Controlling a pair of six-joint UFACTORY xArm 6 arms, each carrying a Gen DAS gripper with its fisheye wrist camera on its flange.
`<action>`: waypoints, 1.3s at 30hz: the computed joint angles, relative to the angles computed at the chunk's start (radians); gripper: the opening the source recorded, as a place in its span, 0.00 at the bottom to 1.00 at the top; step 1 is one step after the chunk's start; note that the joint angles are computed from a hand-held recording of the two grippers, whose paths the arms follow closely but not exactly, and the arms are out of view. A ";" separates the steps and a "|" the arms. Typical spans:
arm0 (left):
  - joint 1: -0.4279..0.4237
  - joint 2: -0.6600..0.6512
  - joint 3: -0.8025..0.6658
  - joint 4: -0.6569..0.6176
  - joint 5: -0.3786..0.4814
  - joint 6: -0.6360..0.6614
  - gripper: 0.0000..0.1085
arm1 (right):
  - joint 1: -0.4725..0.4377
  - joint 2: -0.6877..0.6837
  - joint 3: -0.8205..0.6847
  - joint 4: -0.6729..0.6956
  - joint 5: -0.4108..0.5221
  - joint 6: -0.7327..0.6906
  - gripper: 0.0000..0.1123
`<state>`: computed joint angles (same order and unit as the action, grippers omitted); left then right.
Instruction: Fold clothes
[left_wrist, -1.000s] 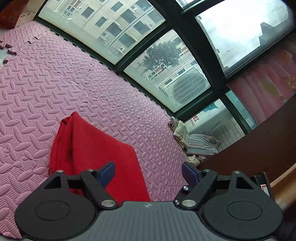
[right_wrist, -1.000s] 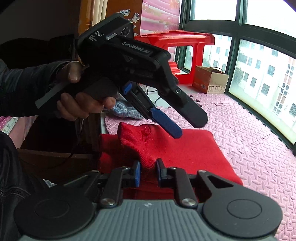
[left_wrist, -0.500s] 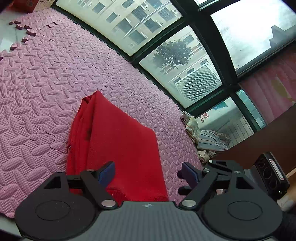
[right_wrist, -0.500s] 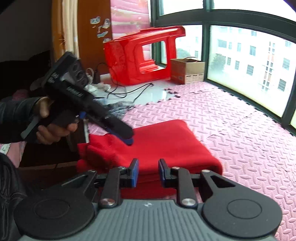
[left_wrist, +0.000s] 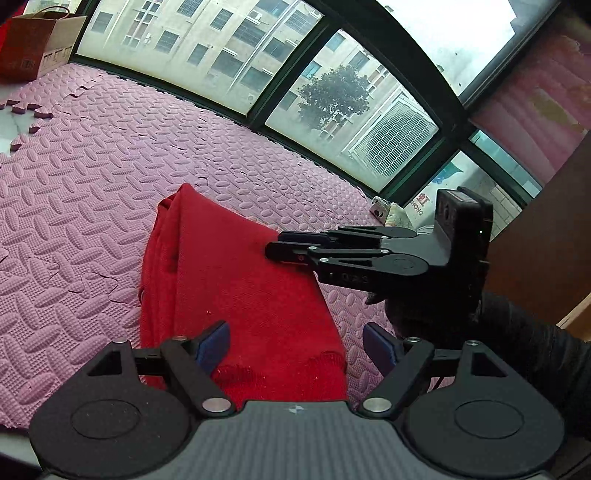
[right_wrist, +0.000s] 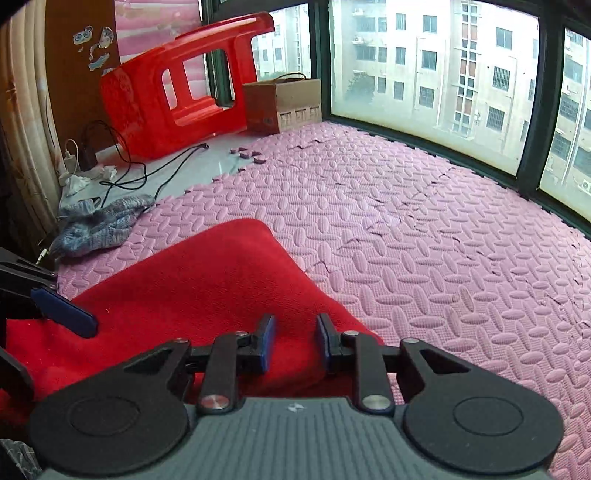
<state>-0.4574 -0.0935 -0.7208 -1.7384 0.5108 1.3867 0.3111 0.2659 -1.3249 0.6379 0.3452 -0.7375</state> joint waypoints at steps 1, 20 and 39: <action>-0.003 0.001 0.002 -0.008 -0.005 0.012 0.75 | 0.001 -0.007 0.007 -0.021 0.000 0.007 0.20; 0.031 0.019 0.014 -0.064 0.039 0.065 0.76 | 0.056 0.281 -0.441 -0.190 0.268 0.063 0.20; 0.013 0.018 0.018 -0.083 0.020 0.122 0.78 | 0.014 -0.026 0.023 0.043 0.046 -0.102 0.28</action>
<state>-0.4445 -0.0752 -0.7029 -1.8215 0.5311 1.5089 0.3250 0.2401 -1.3024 0.6806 0.3916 -0.8393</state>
